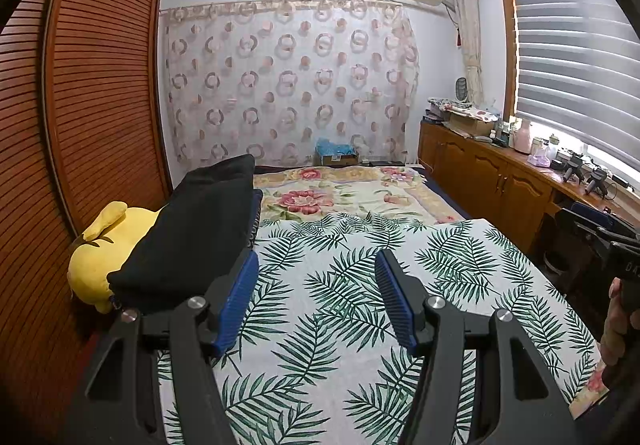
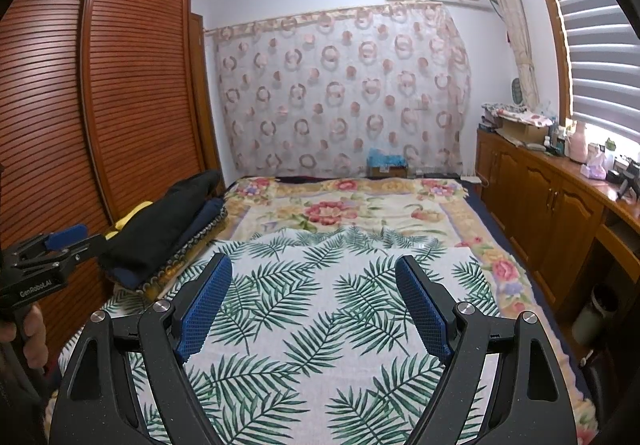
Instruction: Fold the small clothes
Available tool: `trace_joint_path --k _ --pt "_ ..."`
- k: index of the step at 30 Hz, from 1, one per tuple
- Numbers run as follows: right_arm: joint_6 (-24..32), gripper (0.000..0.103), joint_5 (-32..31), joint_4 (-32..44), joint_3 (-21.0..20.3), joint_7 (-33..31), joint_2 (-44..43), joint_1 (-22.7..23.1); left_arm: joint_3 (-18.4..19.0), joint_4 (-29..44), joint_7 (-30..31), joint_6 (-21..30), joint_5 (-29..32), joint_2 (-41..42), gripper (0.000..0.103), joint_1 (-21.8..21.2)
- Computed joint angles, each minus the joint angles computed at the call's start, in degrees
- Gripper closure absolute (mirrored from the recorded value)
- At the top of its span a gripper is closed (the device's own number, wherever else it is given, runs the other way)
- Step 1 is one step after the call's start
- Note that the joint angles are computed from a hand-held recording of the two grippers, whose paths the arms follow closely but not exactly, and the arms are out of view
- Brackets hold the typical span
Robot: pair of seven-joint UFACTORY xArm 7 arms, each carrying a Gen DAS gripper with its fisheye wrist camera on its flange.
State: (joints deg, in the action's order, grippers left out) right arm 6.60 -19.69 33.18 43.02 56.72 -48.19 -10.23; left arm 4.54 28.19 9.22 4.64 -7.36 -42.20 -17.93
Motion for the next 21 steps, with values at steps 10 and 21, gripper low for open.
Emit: trace_joint_path --k 10,21 --pt "-0.2 0.017 -0.1 0.2 0.1 0.1 0.3 -0.2 0.1 -0.2 0.0 -0.3 0.1 0.1 0.043 -0.1" --pt "-0.1 0.017 -0.2 0.2 0.1 0.2 0.3 -0.2 0.2 -0.2 0.0 -0.4 0.1 0.1 0.043 -0.2"
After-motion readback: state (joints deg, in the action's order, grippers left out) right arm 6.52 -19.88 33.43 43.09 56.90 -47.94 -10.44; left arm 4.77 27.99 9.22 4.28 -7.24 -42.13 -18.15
